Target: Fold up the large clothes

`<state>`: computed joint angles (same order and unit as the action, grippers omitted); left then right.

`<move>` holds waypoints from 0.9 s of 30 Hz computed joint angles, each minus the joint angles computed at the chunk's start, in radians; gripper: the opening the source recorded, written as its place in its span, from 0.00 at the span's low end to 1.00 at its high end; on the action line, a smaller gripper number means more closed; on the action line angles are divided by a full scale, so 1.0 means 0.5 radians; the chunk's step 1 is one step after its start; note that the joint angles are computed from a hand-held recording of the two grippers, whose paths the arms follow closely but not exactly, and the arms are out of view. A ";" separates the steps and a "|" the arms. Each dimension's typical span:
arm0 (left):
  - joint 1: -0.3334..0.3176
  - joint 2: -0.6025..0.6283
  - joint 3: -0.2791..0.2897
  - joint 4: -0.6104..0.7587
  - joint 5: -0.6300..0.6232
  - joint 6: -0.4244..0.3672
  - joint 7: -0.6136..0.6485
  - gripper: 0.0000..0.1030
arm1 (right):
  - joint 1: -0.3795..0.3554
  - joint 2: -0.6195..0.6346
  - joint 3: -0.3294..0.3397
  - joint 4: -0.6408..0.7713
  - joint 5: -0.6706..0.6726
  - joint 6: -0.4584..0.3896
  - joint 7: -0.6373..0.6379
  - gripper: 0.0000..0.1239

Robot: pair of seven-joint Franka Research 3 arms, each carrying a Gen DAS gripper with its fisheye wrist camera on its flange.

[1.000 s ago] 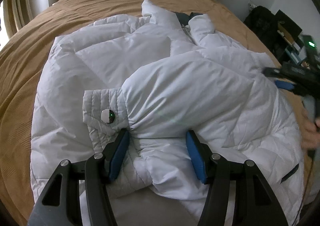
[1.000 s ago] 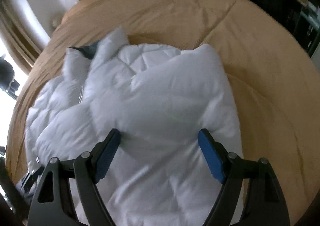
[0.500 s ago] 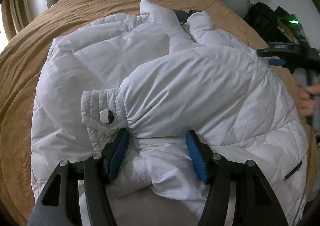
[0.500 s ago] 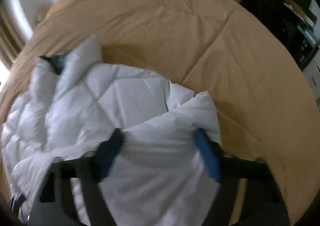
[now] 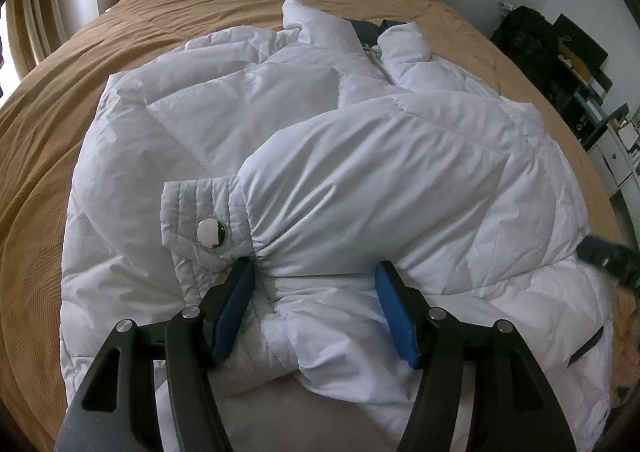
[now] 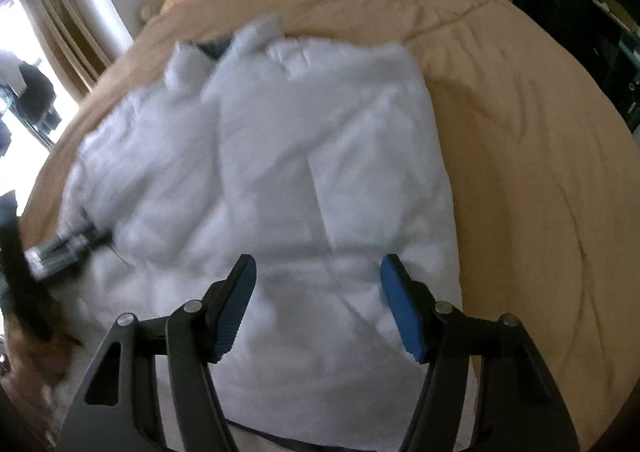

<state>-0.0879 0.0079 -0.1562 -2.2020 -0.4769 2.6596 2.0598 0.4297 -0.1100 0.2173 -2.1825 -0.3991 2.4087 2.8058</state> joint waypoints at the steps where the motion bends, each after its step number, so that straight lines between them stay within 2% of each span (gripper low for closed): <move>1: -0.001 0.000 -0.001 -0.002 0.006 0.005 -0.003 0.62 | 0.005 -0.007 0.000 -0.045 0.019 0.027 0.004 0.53; 3: -0.001 0.002 -0.001 0.001 0.005 -0.003 0.011 0.63 | 0.006 -0.002 0.005 -0.097 0.023 0.060 0.022 0.53; 7: 0.004 0.009 0.001 0.015 0.007 -0.030 0.028 0.64 | 0.036 0.027 0.040 -0.066 -0.120 -0.055 0.041 0.53; 9: 0.006 0.005 -0.001 0.012 0.007 -0.025 0.031 0.64 | 0.048 0.016 0.032 -0.071 -0.107 -0.071 0.058 0.54; 13: 0.020 -0.132 0.034 -0.042 0.119 -0.039 -0.020 0.64 | 0.051 -0.077 0.048 -0.063 -0.123 -0.131 0.144 0.55; 14: 0.020 -0.178 0.058 -0.065 0.098 -0.039 0.008 0.65 | 0.050 -0.125 0.064 -0.075 -0.156 -0.152 0.164 0.57; 16: 0.026 -0.294 0.125 -0.116 0.065 -0.058 0.094 0.71 | 0.043 -0.209 0.093 -0.116 -0.178 -0.171 0.179 0.70; 18: 0.044 -0.388 0.176 -0.167 0.150 -0.068 0.092 0.76 | 0.038 -0.313 0.109 -0.182 -0.130 -0.209 0.144 0.71; 22: 0.097 -0.506 0.277 -0.236 0.334 -0.212 0.092 0.76 | 0.036 -0.465 0.093 -0.360 0.159 -0.108 0.031 0.71; 25: 0.110 -0.588 0.410 -0.277 0.225 -0.475 0.190 0.76 | 0.040 -0.623 0.129 -0.546 0.355 -0.018 0.028 0.71; 27: 0.137 -0.644 0.492 -0.333 0.121 -0.629 0.294 0.76 | 0.078 -0.725 0.122 -0.692 0.534 0.118 -0.011 0.71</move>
